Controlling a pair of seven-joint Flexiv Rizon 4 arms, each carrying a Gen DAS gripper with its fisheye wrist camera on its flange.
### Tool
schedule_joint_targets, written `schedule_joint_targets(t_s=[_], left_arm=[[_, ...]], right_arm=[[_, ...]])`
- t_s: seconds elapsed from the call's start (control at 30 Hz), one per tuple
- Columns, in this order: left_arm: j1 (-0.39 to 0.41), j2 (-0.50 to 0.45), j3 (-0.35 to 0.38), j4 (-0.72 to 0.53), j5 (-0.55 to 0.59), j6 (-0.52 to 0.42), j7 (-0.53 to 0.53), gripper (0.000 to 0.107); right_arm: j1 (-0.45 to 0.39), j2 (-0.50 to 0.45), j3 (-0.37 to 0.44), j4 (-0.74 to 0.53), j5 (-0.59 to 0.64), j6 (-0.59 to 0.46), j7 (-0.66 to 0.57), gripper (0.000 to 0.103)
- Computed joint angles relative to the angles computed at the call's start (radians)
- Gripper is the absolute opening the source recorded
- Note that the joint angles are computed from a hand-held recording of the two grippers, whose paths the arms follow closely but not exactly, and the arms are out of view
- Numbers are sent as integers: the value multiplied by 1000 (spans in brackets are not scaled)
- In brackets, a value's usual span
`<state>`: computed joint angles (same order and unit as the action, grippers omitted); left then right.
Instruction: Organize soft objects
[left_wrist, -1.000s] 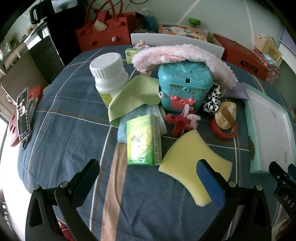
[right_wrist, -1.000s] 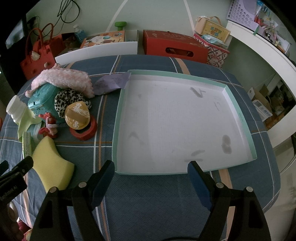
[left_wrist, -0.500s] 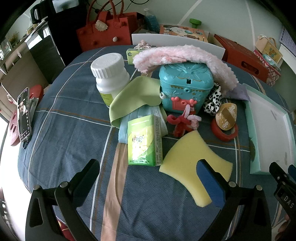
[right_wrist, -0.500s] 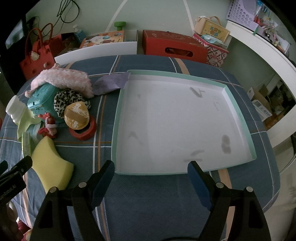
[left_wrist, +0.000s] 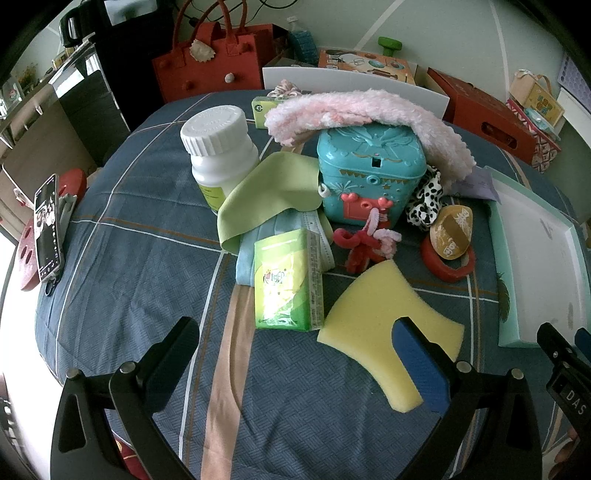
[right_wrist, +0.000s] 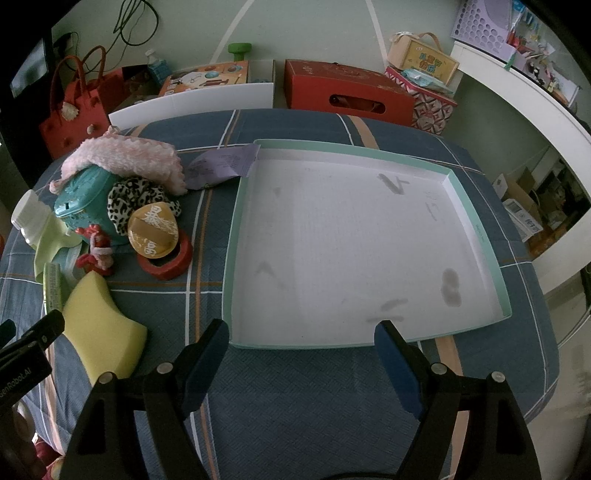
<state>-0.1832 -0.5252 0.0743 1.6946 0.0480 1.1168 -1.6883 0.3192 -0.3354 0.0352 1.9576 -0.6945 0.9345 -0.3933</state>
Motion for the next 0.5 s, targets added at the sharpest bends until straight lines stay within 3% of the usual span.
schedule_joint_targets(t_s=[0.23,0.5], left_arm=[[-26,-2,38,-17,46,0,-48,103],[0,-2,13,-13,32,7,-32,103]], right_arm=[[-1,-6,-2,-3,-4,12,-6,84],[1,-1,0,-3,-1,-2,-7,84]])
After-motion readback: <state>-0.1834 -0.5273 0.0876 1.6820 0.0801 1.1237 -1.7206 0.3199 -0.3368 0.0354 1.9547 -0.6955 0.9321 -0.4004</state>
